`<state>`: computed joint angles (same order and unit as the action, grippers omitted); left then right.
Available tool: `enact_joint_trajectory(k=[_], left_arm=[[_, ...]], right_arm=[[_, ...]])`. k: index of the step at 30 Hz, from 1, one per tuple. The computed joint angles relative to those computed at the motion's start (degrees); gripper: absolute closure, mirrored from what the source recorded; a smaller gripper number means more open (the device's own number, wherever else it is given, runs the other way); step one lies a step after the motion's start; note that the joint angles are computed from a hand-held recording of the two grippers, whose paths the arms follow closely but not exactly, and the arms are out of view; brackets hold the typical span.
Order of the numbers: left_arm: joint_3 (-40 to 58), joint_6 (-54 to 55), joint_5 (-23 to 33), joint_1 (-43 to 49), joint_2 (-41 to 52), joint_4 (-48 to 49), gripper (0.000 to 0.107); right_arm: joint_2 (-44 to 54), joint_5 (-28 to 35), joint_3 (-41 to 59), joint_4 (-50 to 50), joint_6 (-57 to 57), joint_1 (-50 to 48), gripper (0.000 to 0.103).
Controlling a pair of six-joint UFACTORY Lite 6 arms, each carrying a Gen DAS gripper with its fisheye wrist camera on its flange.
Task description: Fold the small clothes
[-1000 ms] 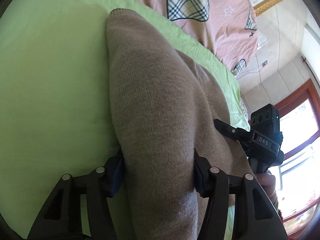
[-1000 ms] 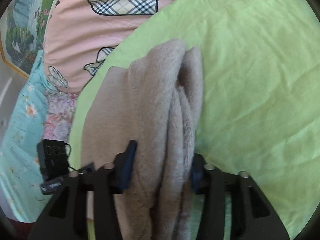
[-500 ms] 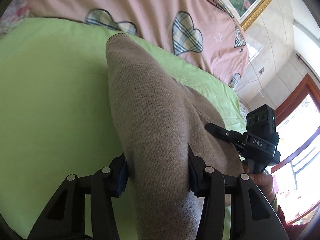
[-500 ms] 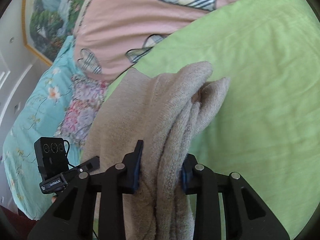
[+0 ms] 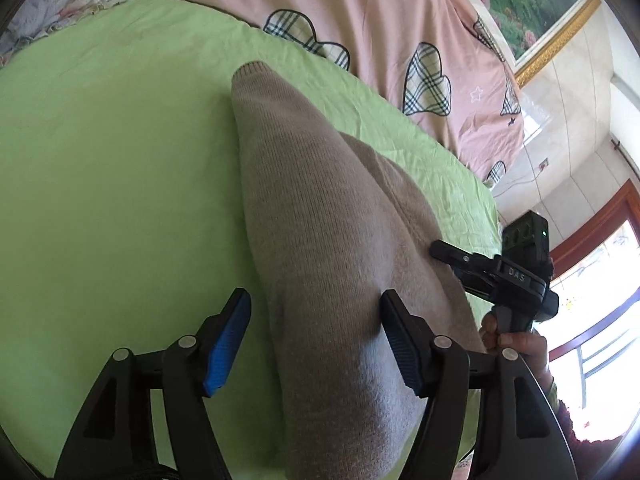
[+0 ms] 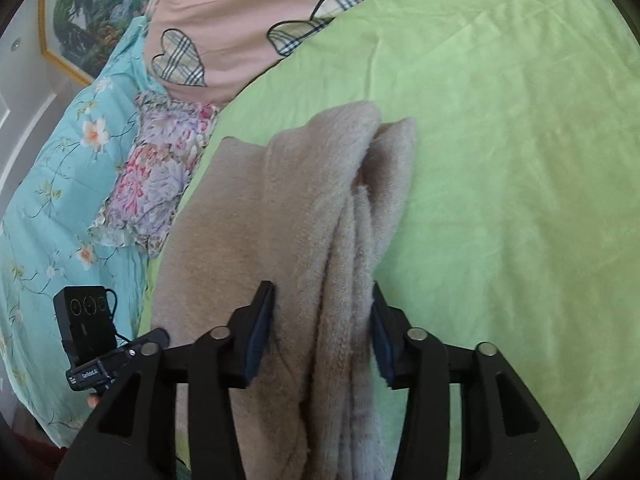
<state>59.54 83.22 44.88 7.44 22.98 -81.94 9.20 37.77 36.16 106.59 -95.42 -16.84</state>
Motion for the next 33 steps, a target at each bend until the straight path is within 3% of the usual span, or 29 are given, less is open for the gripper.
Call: enact_joint_trajectory(k=[4,8,11,12,13,14,15,17,18,21,24,25,26,27,33], left_arm=[[8.47,-7.35,0.37,0.62,4.45,2.35,0.034],[24.37,-21.24,-1.65,-1.41,14.37,9.80,0.034],[39.68,-31.52,1.86,-2.50,25.37,14.39,0.034],[45.68,-35.79,2.68,-3.19,29.05,17.66,0.034],[50.59,-39.27,2.10,-4.15,31.85,20.74,0.040],[54.50,-40.93,0.37,-5.52,33.76,23.73,0.061],[56.57,-41.66,-1.11,-6.59,34.65,26.17,0.074],[58.34,-45.57,-6.64,-9.33,34.98,33.80,0.085],[58.93,-46.86,-8.05,-10.13,35.31,36.27,0.086],[50.82,-45.60,-13.68,-11.53,30.06,37.49,0.085],[32.83,-31.64,-18.68,-10.52,17.06,25.81,0.080],[26.83,-26.91,-19.05,-9.79,12.37,21.14,0.071],[20.84,-22.26,-17.03,-8.21,7.17,18.86,0.061],[14.84,-16.90,-16.27,-7.05,2.54,14.19,0.059],[-20.22,4.84,-8.87,1.66,-25.42,3.69,0.059]], right_arm=[[-5.70,-2.65,-0.37,1.49,0.55,-0.97,0.047],[2.30,-4.04,9.71,-4.53,8.25,0.89,0.048],[9.75,-4.60,16.42,-6.81,12.30,2.57,0.068],[11.07,-5.02,17.95,-7.04,12.74,3.32,0.082],[11.11,-6.00,18.59,-7.12,12.55,3.99,0.084],[10.09,-7.37,18.96,-7.01,11.58,4.85,0.086],[8.46,-7.55,18.47,-6.00,9.88,5.11,0.088],[6.24,-9.68,17.84,-4.05,7.25,6.08,0.088],[6.52,-12.39,18.67,-4.89,7.57,6.96,0.088],[12.65,-13.22,22.14,-9.28,12.46,6.51,0.088],[11.90,-9.52,19.28,-6.85,11.07,3.72,0.081],[10.18,-8.73,17.53,-6.80,11.52,2.84,0.079],[7.67,-7.85,15.01,-6.28,10.99,1.94,0.079],[4.41,-7.10,11.72,-4.83,9.16,1.09,0.079],[-18.70,-2.48,-8.95,-5.59,8.61,-3.58,0.074]])
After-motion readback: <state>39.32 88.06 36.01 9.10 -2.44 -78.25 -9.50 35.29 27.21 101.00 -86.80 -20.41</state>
